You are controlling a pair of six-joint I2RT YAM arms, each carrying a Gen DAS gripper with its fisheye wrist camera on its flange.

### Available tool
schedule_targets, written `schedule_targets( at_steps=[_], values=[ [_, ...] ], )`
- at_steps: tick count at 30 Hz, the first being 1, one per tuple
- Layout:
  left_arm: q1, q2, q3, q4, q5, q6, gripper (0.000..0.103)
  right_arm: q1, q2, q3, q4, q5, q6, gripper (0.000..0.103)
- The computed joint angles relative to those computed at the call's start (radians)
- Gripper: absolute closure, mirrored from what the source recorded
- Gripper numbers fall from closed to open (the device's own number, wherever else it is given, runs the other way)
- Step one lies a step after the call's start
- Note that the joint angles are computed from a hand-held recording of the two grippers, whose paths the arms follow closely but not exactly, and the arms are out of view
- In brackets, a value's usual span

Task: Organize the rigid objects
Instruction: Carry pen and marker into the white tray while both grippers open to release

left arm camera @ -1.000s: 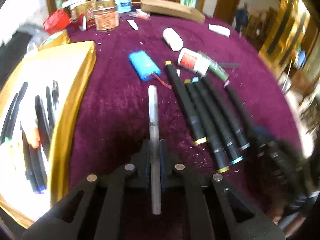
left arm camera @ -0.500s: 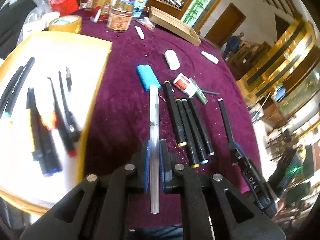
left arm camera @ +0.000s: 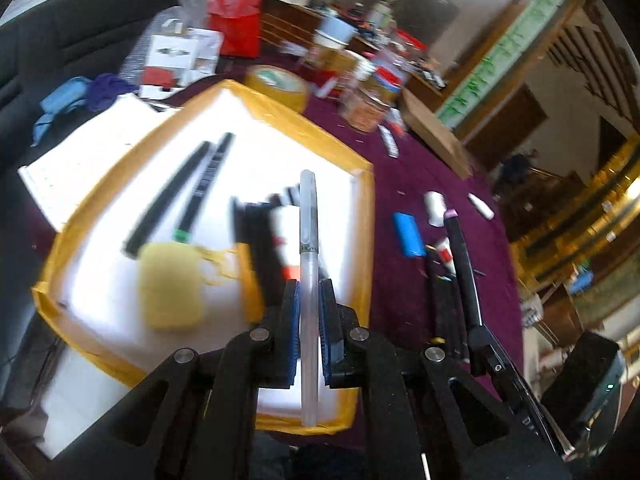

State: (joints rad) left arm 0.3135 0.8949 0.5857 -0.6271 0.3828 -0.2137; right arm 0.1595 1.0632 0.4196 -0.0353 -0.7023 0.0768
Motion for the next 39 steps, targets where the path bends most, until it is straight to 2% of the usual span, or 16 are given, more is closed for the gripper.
schedule_targets(
  at_steps=[2,7,13,19,24,35,38,39],
  values=[
    [0.039,0.026,-0.004,0.006,0.020,0.018,0.097,0.104,0.079,0.030,0.044,0.050,0.043,0.089],
    [0.092,0.050,-0.019,0.009,0.027,0.060,0.097,0.246,0.194,0.083,0.087,0.166,0.069,0.089],
    [0.074,0.083,-0.026,0.038,-0.029,0.051,0.097,0.330,0.311,0.178,0.065,0.267,0.055,0.089],
    [0.028,0.136,-0.045,0.117,-0.136,0.033,0.096,0.383,0.429,0.295,0.027,0.356,0.030,0.089],
    [0.000,0.183,-0.054,0.147,-0.182,0.029,0.096,0.414,0.519,0.370,-0.008,0.398,0.016,0.089],
    [-0.053,0.192,-0.075,0.187,-0.243,0.025,0.096,0.478,0.556,0.395,-0.030,0.507,-0.009,0.088],
    [-0.064,0.172,-0.084,0.185,-0.258,0.012,0.090,0.460,0.519,0.363,-0.017,0.478,-0.013,0.086],
    [-0.071,0.160,-0.086,0.181,-0.269,0.004,0.084,0.451,0.498,0.345,-0.009,0.465,-0.013,0.079]
  ],
)
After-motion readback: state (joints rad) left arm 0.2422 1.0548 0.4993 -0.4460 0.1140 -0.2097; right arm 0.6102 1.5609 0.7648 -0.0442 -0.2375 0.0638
